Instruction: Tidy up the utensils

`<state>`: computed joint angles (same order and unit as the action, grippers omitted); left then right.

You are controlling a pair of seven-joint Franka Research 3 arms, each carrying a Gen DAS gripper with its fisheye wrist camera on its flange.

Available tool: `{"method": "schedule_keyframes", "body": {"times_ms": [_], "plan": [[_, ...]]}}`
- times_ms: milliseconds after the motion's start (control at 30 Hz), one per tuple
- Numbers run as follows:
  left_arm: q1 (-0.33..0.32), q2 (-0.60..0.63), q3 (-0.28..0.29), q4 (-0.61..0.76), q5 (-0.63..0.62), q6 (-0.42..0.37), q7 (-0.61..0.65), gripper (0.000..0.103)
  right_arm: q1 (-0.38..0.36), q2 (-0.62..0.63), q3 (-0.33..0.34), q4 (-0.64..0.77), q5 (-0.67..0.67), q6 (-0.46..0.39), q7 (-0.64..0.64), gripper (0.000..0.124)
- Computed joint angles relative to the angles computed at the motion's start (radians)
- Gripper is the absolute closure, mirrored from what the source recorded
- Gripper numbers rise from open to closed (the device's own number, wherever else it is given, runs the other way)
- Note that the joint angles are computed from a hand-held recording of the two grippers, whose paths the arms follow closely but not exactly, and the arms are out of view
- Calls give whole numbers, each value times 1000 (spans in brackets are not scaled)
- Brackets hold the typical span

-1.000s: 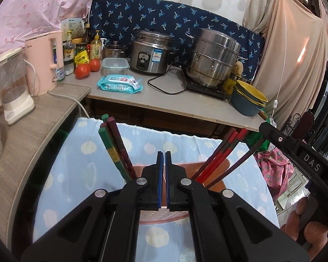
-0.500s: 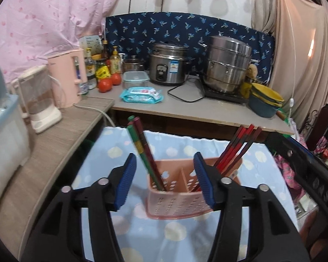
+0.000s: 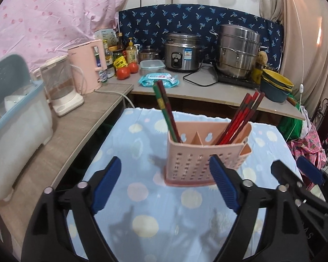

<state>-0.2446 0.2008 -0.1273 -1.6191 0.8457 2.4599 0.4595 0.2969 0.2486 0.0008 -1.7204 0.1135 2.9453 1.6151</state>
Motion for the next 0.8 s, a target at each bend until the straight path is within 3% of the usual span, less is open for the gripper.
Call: {"method": "schedule_keyframes", "body": {"times_ms": [433, 700, 800], "plan": [[1, -90, -35, -137, 2, -57, -39, 12, -22, -128, 17, -200, 4, -15, 6, 46], [6, -124, -57, -196, -13, -71, -32, 9, -28, -177, 17, -277, -61, -1, 62, 39], [6, -132, -62, -211, -19, -77, -30, 9, -37, -189, 27, -297, -42, -3, 36, 27]]}}
